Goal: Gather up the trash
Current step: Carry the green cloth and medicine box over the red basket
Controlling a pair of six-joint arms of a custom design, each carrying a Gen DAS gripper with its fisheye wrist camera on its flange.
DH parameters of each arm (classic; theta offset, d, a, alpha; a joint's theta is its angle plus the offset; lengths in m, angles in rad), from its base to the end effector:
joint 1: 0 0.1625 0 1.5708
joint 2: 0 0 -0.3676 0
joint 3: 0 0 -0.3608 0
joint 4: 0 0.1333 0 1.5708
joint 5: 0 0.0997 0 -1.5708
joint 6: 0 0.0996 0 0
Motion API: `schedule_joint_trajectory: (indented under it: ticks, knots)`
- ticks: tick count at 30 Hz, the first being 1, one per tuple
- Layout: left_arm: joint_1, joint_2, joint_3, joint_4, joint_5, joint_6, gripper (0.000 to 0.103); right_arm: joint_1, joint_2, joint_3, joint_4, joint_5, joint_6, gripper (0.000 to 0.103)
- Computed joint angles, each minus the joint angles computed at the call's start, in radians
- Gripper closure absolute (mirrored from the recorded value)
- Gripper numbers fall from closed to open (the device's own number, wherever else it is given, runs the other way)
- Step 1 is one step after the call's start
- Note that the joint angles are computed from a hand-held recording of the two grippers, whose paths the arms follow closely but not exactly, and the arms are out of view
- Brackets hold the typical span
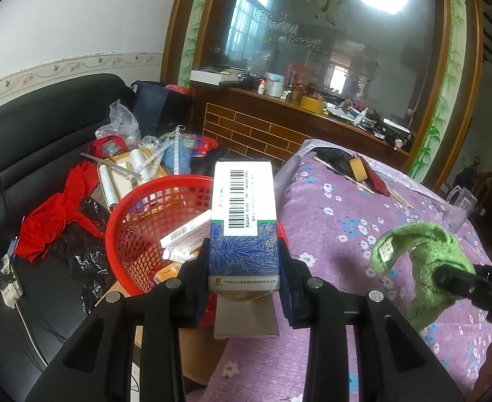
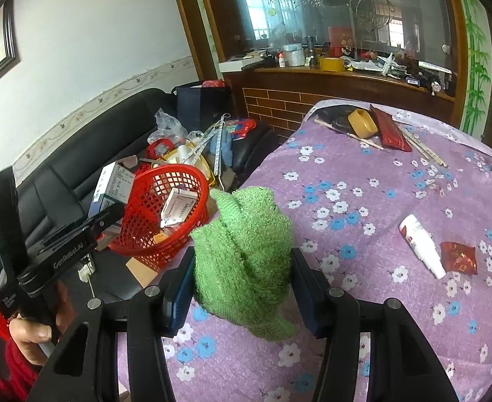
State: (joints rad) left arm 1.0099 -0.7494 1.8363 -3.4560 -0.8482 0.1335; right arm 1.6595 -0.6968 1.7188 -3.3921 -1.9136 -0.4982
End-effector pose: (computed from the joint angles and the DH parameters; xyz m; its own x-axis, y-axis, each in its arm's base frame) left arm -0.1293 -0.5802 0.1128 -0.8298 0.0766 -0.5528 0.4860 0.5860 -0.6484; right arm 0.1532 -0.5957 0.0967 -0.8133 -0.1943 0.5484 -0.5127 0.6849 -0.5177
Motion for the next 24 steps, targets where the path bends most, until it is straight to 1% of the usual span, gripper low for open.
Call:
schedule_joint_trajectory:
  ticks: [6, 13, 19, 24]
  knots:
    - [0.018, -0.01, -0.014, 0.016, 0.007, 0.003, 0.07, 0.008, 0.025, -0.086, 0.112, 0.04, 0.027, 0.045]
    - [0.033, -0.009, -0.034, 0.03, 0.028, 0.009, 0.07, 0.028, 0.11, -0.246, 0.244, 0.083, 0.051, 0.045]
    - [0.055, 0.001, -0.062, 0.05, 0.026, 0.012, 0.07, 0.045, 0.186, -0.392, 0.346, 0.105, 0.073, 0.044]
    - [0.07, 0.013, -0.092, 0.071, 0.023, 0.016, 0.07, 0.058, 0.24, -0.491, 0.39, 0.11, 0.071, 0.044]
